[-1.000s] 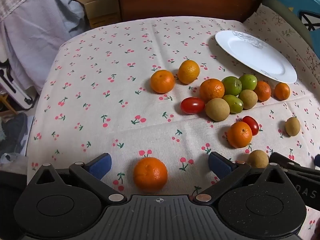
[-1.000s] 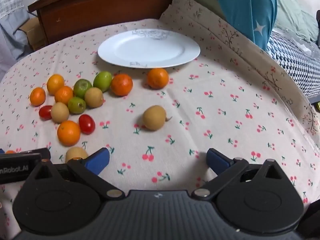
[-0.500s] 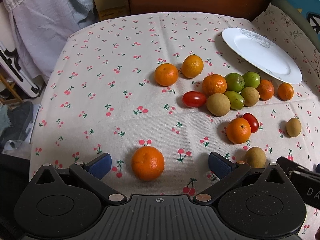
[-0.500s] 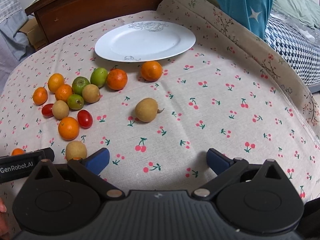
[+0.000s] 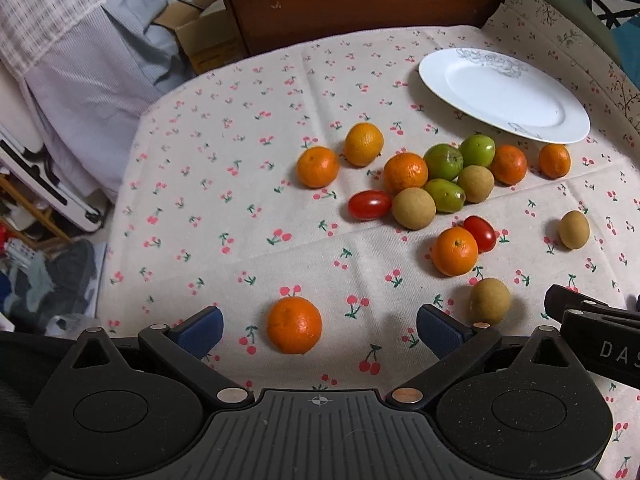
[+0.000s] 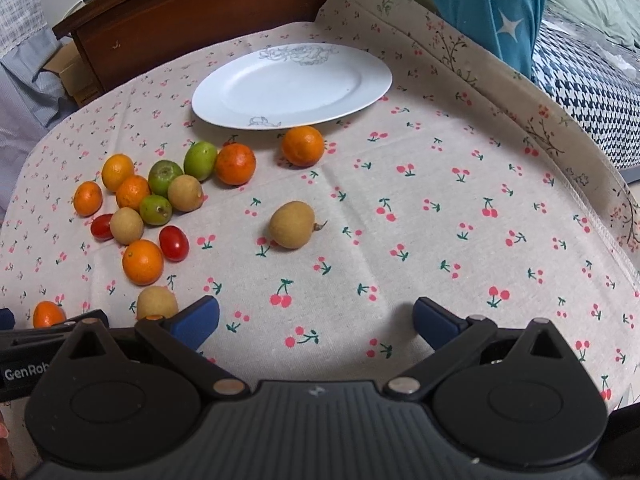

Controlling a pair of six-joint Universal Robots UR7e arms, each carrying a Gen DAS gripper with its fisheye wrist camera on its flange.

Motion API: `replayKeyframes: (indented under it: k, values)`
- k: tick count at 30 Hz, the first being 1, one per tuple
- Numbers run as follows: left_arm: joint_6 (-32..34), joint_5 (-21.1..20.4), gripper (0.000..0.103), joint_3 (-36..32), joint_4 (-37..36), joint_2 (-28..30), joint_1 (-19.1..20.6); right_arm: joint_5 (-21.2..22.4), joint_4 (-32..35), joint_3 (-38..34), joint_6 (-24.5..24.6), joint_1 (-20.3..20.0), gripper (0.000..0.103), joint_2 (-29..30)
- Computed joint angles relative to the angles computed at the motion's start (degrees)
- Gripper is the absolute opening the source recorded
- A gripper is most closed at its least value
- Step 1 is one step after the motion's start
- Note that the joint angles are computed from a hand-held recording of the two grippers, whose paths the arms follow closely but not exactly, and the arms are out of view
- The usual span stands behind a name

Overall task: Organize fruits
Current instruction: 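Move left tool toward the lone mandarin while right tool approaches the tan fruit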

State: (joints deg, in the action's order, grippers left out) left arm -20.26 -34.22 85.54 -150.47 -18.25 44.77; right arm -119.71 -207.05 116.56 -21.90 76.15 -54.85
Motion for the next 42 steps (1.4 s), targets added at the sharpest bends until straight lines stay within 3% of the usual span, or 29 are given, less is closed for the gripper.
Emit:
replayKeyframes:
  k: [7, 25, 37, 39, 42]
  values:
    - [-1.0, -1.3, 0.103, 0.5, 0.3, -0.9, -0.2, 0.0, -2.5, 0.3, -1.2, 0.0, 0.102, 0.3]
    - [0.4, -1.7, 0.103, 1.4, -1.6, -1.4, -0.9, 0.2, -0.3, 0.5, -1.5, 0.0, 0.101, -0.7]
    - [3.8, -3.2, 0.101, 2.5, -5.4, -1.7, -1.3, 0.9, 1.4, 0.7, -1.8, -0.1, 0.095, -1.5]
    - [4.1, -3.3, 0.1, 2.7, -5.7, -1.8, -1.4, 1.7, 1.2, 1.2, -2.2, -0.3, 0.092, -1.9]
    - [5.4, -4.5, 0.093, 3.3, -7.2, -2.1, -1.6, 2.7, 2.1, 1.8, -1.9, -0.6, 0.079, -2.5]
